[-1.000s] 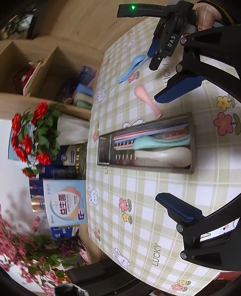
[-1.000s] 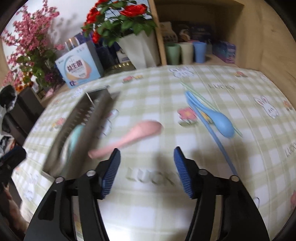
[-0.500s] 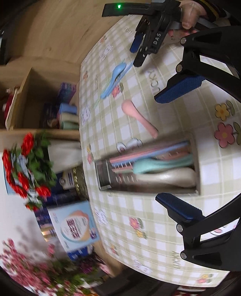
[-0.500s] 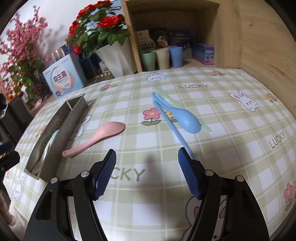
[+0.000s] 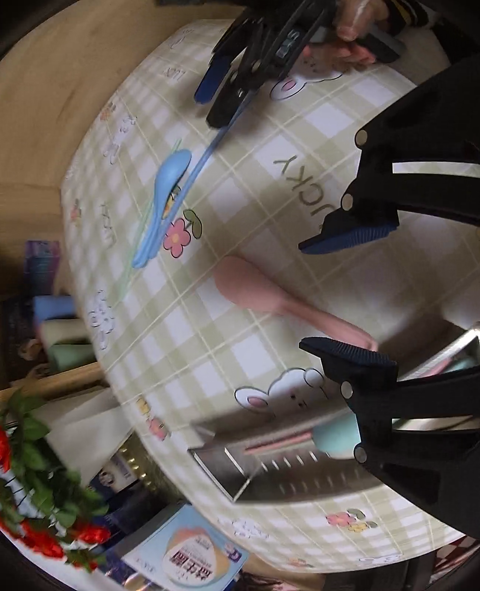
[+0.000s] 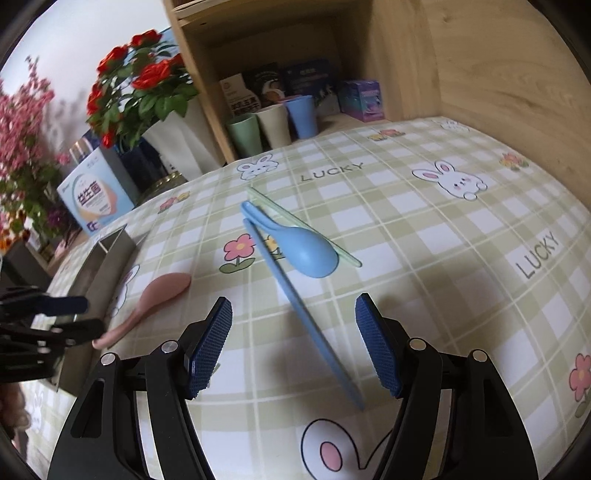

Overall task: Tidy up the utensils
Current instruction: 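Move the left tool to the pink spoon and close on its handle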

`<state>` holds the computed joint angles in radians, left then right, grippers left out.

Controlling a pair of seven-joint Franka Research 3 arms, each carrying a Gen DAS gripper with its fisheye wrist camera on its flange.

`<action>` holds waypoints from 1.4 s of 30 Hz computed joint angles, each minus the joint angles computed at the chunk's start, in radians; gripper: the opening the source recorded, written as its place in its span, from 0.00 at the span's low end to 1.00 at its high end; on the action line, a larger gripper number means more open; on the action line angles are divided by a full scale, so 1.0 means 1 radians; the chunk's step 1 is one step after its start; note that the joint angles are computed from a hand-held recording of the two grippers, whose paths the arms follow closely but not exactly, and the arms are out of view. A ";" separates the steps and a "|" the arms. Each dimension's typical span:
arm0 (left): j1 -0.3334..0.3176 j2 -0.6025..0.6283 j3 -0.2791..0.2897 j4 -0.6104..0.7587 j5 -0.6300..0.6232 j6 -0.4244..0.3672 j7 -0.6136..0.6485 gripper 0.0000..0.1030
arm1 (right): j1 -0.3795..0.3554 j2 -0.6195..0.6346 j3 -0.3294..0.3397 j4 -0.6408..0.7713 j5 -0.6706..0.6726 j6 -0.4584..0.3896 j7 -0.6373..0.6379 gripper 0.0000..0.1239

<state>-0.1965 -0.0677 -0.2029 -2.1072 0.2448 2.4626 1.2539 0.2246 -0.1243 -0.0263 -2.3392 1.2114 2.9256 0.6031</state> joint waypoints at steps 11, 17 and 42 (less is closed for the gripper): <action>0.015 0.136 0.006 0.124 -0.037 -0.109 -0.027 0.36 | -0.014 0.017 0.000 0.017 0.011 -0.045 -0.006 0.54; 0.017 0.135 0.003 0.123 -0.070 -0.101 -0.058 0.25 | -0.021 0.021 0.003 0.019 0.001 -0.048 0.011 0.54; -0.019 0.044 -0.015 -0.032 0.078 0.054 -0.402 0.13 | -0.021 0.027 0.007 0.017 -0.016 -0.047 0.022 0.54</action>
<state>-0.2157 -0.0240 -0.2181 -2.1391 0.3232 2.5165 0.8518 0.2036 -0.0976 -0.0194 -2.3226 1.1955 2.8790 0.6249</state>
